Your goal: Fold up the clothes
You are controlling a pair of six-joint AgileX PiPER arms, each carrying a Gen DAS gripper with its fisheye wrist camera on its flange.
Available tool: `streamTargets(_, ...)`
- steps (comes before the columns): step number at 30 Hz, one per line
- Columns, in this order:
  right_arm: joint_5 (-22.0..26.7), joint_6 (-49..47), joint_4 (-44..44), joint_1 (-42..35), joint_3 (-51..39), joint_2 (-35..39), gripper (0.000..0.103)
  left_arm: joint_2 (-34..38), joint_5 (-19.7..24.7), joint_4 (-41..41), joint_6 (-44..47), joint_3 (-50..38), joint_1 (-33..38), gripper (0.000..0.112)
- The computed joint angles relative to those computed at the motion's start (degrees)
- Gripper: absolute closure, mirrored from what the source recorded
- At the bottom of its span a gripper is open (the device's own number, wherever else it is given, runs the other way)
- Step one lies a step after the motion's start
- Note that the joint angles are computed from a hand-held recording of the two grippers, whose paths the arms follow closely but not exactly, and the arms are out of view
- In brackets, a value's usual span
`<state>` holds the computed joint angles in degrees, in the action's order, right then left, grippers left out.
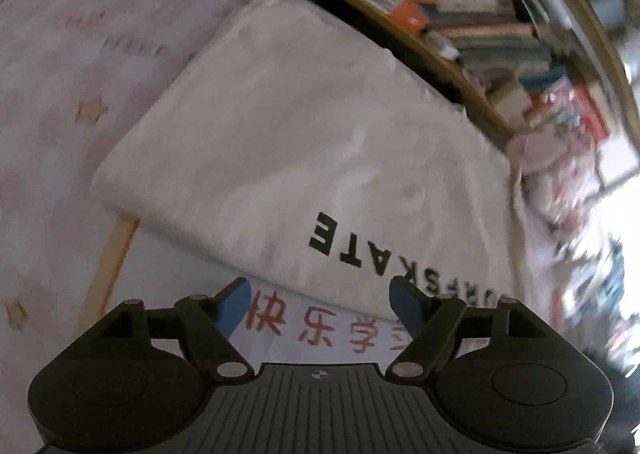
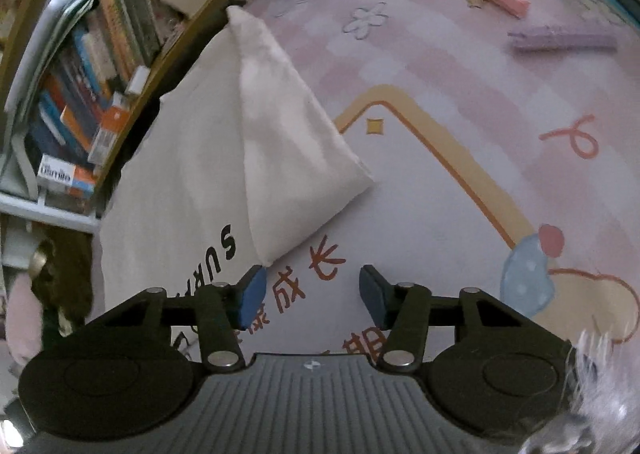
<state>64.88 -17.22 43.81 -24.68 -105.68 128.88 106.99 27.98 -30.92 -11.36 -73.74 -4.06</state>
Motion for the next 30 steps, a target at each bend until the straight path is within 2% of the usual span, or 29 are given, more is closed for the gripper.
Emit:
streamTargets(2,0.6,0.0,0.7,-0.8,0.2,0.0,0.053,-0.1,-0.4,-4.6,1.8,1.0,1.1,0.033)
streamTargets(3,0.7,0.1,1.0,-0.9,0.2,0.1,0.053,0.0,-0.9,-3.8,0.6,1.0,1.1,0.033)
streamTargets(7,1.0,0.5,2.1,-1.4,0.0,0.6,0.053,-0.1,-2.7,10.1,-11.0,-1.3,-1.3,0.034)
streamTargets(12,-0.6,2.2,3.6,-0.1,-1.9,2.0,0.057,0.9,-7.3,24.7,-15.7,-3.9,-4.7,0.034)
streamTargets(17,-5.0,6.8,2.6,1.1,-3.9,3.1,0.065,5.9,-3.6,31.4,-18.5,-8.8,-5.3,0.036)
streamTargets(18,-5.6,7.7,1.8,1.2,-4.6,3.5,0.068,6.2,-3.0,32.1,-18.9,-9.0,-5.2,0.037)
streamTargets(20,-5.2,8.9,0.3,1.6,-7.3,4.9,0.093,6.7,-1.7,33.2,-19.4,-9.4,-5.0,0.043)
streamTargets(21,-5.1,8.6,0.4,1.6,-8.1,5.2,0.097,6.4,-1.9,33.7,-19.1,-8.7,-4.9,0.049)
streamTargets(26,-6.0,-3.4,10.8,-1.8,-4.8,-0.6,0.100,6.1,-1.3,29.5,-12.8,-8.2,-3.2,0.056)
streamTargets(28,-4.5,1.3,7.0,-2.4,-8.5,1.8,0.100,5.7,-1.7,27.1,-11.1,-7.5,-2.4,0.056)
streamTargets(30,-0.5,11.0,-1.0,-1.5,-16.0,7.9,0.099,5.7,-2.0,25.6,-10.7,-7.2,-1.9,0.057)
